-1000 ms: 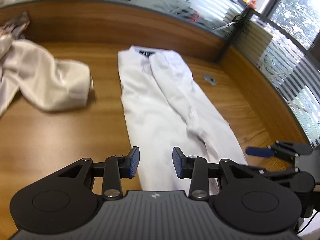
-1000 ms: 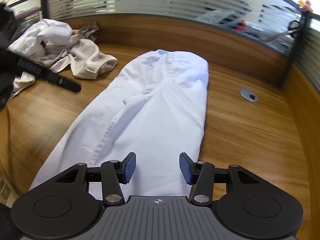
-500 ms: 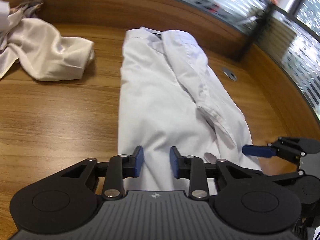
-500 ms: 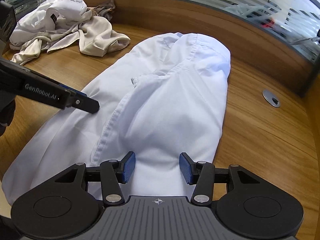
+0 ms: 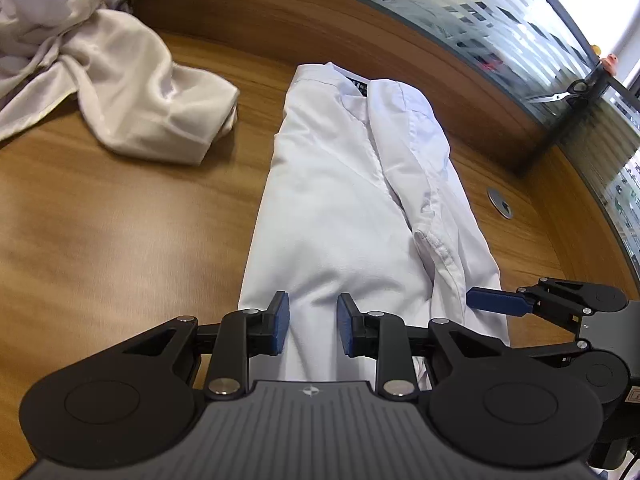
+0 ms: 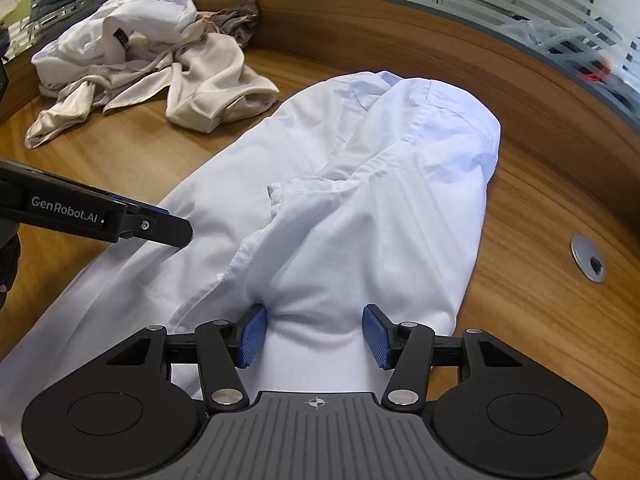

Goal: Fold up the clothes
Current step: 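Move both open grippers back from the folded white shirt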

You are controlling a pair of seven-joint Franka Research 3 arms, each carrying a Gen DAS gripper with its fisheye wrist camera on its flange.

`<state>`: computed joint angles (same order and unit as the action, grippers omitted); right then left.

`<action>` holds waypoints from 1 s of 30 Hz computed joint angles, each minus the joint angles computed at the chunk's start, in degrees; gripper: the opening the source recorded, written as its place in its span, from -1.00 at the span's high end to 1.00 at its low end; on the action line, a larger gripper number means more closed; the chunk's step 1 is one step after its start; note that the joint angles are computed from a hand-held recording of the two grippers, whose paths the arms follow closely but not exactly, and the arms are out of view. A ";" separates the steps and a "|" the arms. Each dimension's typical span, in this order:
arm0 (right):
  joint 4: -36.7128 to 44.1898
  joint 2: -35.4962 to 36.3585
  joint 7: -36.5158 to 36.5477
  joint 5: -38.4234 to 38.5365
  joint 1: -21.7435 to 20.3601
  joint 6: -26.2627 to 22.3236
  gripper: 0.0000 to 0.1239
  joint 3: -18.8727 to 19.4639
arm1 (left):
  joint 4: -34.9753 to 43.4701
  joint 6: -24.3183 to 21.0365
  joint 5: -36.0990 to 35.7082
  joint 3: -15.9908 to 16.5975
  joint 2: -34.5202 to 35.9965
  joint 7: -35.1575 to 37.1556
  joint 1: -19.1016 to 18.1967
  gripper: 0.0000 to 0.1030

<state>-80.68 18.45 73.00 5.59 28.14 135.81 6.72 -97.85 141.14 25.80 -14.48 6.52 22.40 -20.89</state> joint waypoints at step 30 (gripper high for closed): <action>-30.75 -30.16 6.94 9.56 -0.93 9.87 0.24 4.24 | -21.96 -0.34 -11.28 -5.19 -28.49 12.35 -1.78 0.21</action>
